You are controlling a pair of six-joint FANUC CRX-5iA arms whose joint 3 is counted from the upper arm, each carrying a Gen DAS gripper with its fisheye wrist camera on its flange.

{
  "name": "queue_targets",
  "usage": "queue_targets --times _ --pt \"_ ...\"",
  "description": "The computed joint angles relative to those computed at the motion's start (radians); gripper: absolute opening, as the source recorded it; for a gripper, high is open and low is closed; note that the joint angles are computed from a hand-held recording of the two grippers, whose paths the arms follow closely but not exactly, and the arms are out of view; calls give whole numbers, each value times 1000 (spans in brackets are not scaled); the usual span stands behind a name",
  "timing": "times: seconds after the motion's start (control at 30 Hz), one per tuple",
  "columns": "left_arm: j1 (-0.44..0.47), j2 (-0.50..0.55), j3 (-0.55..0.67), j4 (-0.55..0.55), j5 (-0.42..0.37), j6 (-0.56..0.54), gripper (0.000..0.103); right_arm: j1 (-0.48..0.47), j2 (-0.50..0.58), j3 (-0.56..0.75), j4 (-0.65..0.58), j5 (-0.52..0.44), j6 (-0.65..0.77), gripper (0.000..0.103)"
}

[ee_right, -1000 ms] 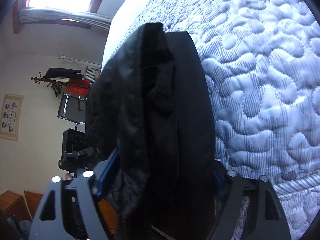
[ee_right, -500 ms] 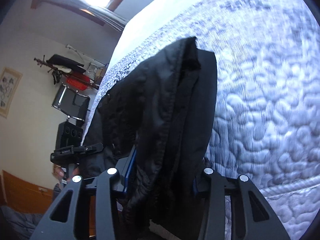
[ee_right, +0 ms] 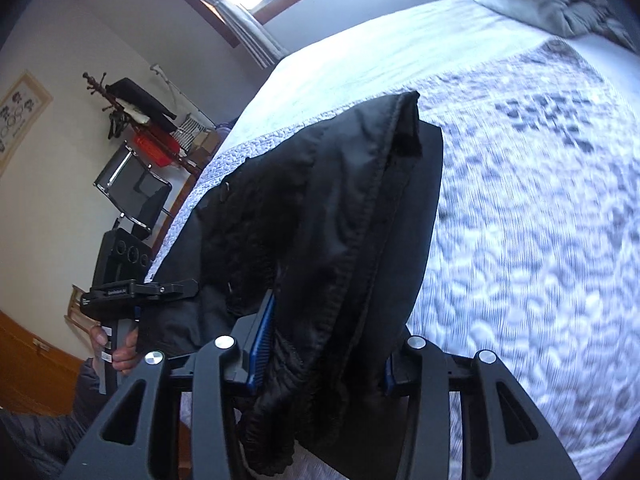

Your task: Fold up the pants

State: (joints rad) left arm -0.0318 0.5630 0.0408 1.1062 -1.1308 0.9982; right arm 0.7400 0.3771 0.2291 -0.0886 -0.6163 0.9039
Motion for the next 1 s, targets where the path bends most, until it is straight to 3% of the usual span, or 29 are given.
queue_targets --times 0.27,0.53,0.7,0.77,0.8,0.83,0.9,0.93,1.0 --pt "6 99 150 -29 5 63 37 -74 119 190 -102 -103 126 43" --pt "17 227 304 -92 -41 165 39 -149 260 366 -235 -248 195 44" --pt "25 235 276 -55 -37 116 49 -175 251 322 -294 -220 209 60" --pt "33 215 234 -58 -13 92 61 -175 246 303 -276 -218 194 73" --pt "34 205 217 -62 5 86 69 -172 238 280 -255 -209 182 76" --pt "35 196 204 -62 17 83 74 -167 232 267 -231 -206 162 86" --pt "38 168 171 -78 71 91 88 -161 206 218 -192 -188 125 92" --pt "41 147 149 -88 103 87 89 -155 186 184 -164 -170 96 98" --pt "46 121 129 -113 138 84 90 -136 145 106 -80 -126 6 99"
